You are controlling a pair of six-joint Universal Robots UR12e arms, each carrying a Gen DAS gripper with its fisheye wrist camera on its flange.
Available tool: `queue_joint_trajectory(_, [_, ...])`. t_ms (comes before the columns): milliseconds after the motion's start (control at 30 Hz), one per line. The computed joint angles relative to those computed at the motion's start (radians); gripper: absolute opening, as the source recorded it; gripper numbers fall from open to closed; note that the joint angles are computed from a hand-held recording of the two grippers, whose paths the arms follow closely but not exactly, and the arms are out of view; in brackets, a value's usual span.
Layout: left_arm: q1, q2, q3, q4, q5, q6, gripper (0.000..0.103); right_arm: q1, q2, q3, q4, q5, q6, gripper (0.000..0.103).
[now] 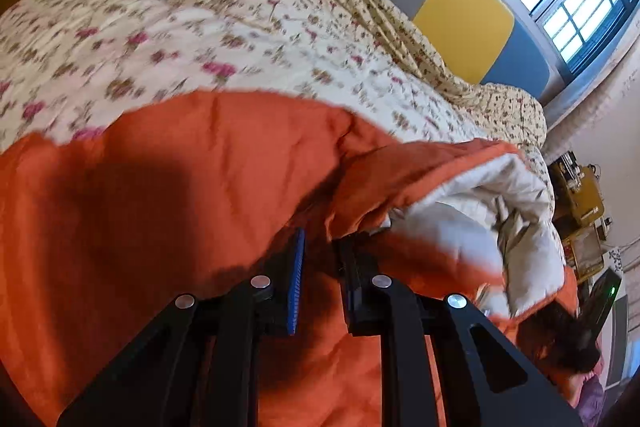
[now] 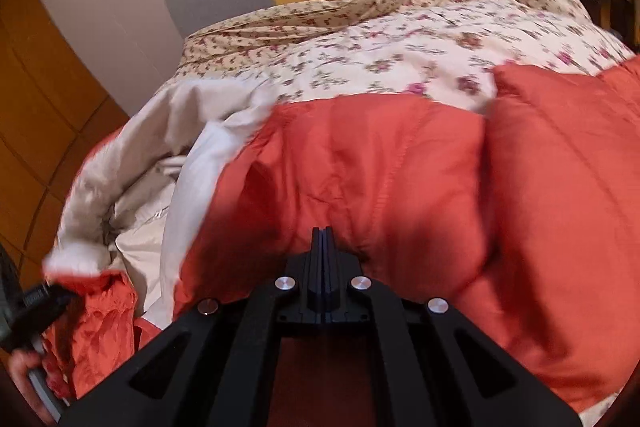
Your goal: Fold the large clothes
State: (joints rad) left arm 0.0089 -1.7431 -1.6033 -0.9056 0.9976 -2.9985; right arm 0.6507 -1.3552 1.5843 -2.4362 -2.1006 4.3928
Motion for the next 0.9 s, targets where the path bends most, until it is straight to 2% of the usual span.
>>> queue_joint_trajectory(67, [0.024, 0.014, -0.020, -0.021, -0.050, 0.020, 0.017, -0.002, -0.017, 0.011, 0.006, 0.016, 0.014, 0.000])
queue_joint_trajectory(133, [0.040, 0.033, -0.039, -0.023, -0.057, 0.035, 0.017, 0.005, -0.031, 0.009, 0.036, 0.003, 0.011, 0.003])
queue_joint_trajectory(167, [0.044, 0.041, -0.048, -0.021, -0.054, 0.042, 0.017, 0.011, -0.036, 0.002, 0.071, -0.019, 0.027, 0.015])
queue_joint_trajectory(200, [0.052, 0.054, -0.059, -0.014, -0.052, 0.048, 0.017, 0.015, -0.041, -0.001, 0.088, -0.036, 0.045, 0.036])
queue_joint_trajectory(233, [0.056, 0.067, -0.072, 0.013, -0.041, 0.032, 0.017, 0.020, -0.047, 0.006, 0.062, -0.057, 0.061, 0.046])
queue_joint_trajectory(267, [0.056, 0.073, -0.078, 0.045, -0.033, 0.011, 0.021, 0.025, -0.052, 0.022, -0.004, -0.084, 0.068, 0.057])
queue_joint_trajectory(300, [0.056, 0.077, -0.085, 0.089, -0.038, -0.017, 0.039, 0.027, -0.052, 0.028, -0.049, -0.101, 0.066, 0.061])
queue_joint_trajectory(333, [0.052, 0.075, -0.084, 0.150, -0.056, -0.056, 0.064, 0.023, -0.048, 0.022, -0.079, -0.109, 0.058, 0.062])
queue_joint_trajectory(400, [0.032, 0.061, -0.063, 0.216, -0.059, -0.116, 0.082, -0.003, -0.034, -0.001, -0.112, -0.056, 0.034, 0.064])
queue_joint_trajectory(467, [-0.004, 0.028, -0.010, 0.233, -0.042, -0.136, 0.084, -0.036, -0.015, -0.025, -0.136, 0.033, 0.018, 0.065])
queue_joint_trajectory(567, [-0.076, -0.034, 0.096, 0.168, 0.063, -0.110, 0.084, -0.075, 0.019, -0.062, -0.131, 0.128, 0.023, 0.064])
queue_joint_trajectory(600, [-0.090, -0.047, 0.114, 0.163, 0.090, -0.098, 0.084, -0.084, 0.029, -0.075, -0.119, 0.154, 0.011, 0.056])
queue_joint_trajectory(633, [-0.115, -0.067, 0.141, 0.139, 0.160, -0.061, 0.081, -0.089, 0.042, -0.096, -0.084, 0.167, -0.008, 0.049])
queue_joint_trajectory(667, [-0.129, -0.080, 0.156, 0.104, 0.199, -0.024, 0.069, -0.089, 0.053, -0.121, -0.021, 0.170, -0.028, 0.031])
queue_joint_trajectory(700, [-0.130, -0.089, 0.170, 0.043, 0.201, 0.011, 0.029, -0.085, 0.057, -0.132, 0.016, 0.162, -0.047, 0.021])
queue_joint_trajectory(733, [-0.123, -0.090, 0.169, 0.001, 0.178, 0.029, 0.019, -0.078, 0.056, -0.130, 0.029, 0.144, -0.062, 0.018])
queue_joint_trajectory(767, [-0.109, -0.080, 0.149, 0.001, 0.154, 0.037, 0.019, -0.066, 0.051, -0.129, 0.048, 0.102, -0.080, 0.014])
queue_joint_trajectory(833, [-0.079, -0.044, 0.081, 0.075, 0.136, 0.052, 0.019, -0.041, 0.037, -0.112, 0.072, 0.022, -0.094, 0.014])
queue_joint_trajectory(900, [-0.051, -0.017, 0.038, 0.097, 0.121, 0.046, 0.015, -0.026, 0.016, -0.080, 0.068, -0.027, -0.095, 0.014])
